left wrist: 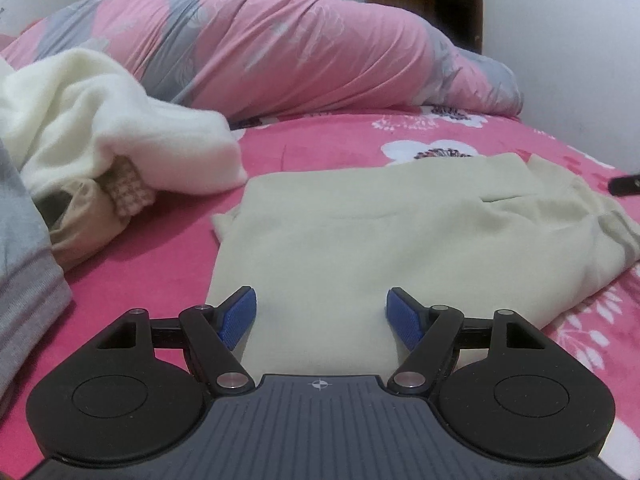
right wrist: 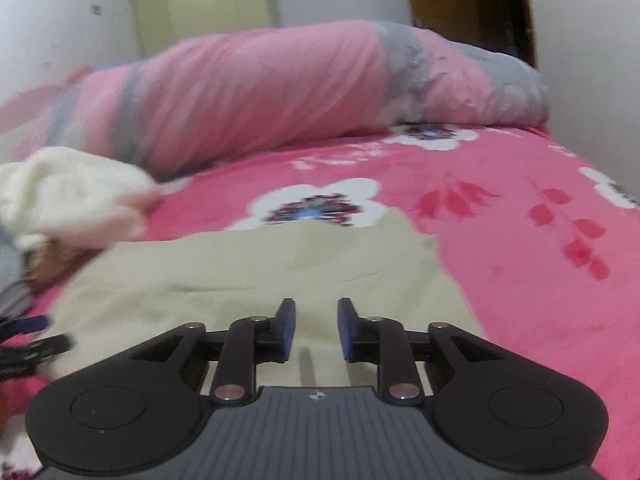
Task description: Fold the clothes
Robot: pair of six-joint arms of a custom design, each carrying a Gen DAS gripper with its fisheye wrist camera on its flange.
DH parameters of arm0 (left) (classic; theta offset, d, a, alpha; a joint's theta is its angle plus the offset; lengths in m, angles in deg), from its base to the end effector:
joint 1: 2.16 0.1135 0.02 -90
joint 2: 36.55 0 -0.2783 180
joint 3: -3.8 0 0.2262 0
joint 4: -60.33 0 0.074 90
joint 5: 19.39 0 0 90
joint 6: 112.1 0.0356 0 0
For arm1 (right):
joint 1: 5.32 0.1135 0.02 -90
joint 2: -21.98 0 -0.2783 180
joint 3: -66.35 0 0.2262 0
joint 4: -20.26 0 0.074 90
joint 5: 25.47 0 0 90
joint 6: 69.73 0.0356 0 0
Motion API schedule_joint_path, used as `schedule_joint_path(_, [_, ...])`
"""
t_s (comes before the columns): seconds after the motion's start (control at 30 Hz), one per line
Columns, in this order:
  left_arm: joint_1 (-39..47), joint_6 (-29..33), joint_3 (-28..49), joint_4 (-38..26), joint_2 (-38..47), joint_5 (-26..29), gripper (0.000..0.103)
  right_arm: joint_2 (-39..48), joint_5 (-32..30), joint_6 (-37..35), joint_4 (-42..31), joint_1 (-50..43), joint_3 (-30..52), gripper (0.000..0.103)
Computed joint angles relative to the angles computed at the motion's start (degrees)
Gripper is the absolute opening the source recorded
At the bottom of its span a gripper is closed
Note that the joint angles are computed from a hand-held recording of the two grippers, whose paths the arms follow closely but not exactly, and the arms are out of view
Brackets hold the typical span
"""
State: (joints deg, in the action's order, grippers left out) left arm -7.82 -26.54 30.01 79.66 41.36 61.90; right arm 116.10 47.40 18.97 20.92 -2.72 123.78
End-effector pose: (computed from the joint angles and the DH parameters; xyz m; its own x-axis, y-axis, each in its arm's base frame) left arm 0.1937 -0.0138 0.1497 -0.5289 -0.0245 -0.8484 -0.0709 0.9974 0.0154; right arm 0.3079 0.0245 0.1924 -0.5811 -0.0481 -0.8124 -0.2946 0.9430 0.1549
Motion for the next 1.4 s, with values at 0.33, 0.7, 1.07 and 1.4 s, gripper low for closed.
schedule_joint_path(0.33, [2.92,-1.63,0.21,6.57,5.39,-0.14,0.073,13.24,4.22,-7.66,-17.43,12.71,18.4,0.023])
schedule_joint_path(0.7, [9.44,-4.51,-1.98,12.16,7.35,8.48,0.074,12.18,12.33,-2.12,-5.84,13.98,15.77,0.024])
schedule_joint_path(1.07, [20.5,-11.29,-0.67,8.62,7.63,21.78,0.08,16.96,4.13,15.65,-8.84,-3.49,20.56,0.021])
schedule_joint_path(1.4, [43.81,-11.08,0.96,-35.07,-24.74,49.85,0.08,5.59,-29.1,26.05,-12.76,-27.81,-0.46,0.061])
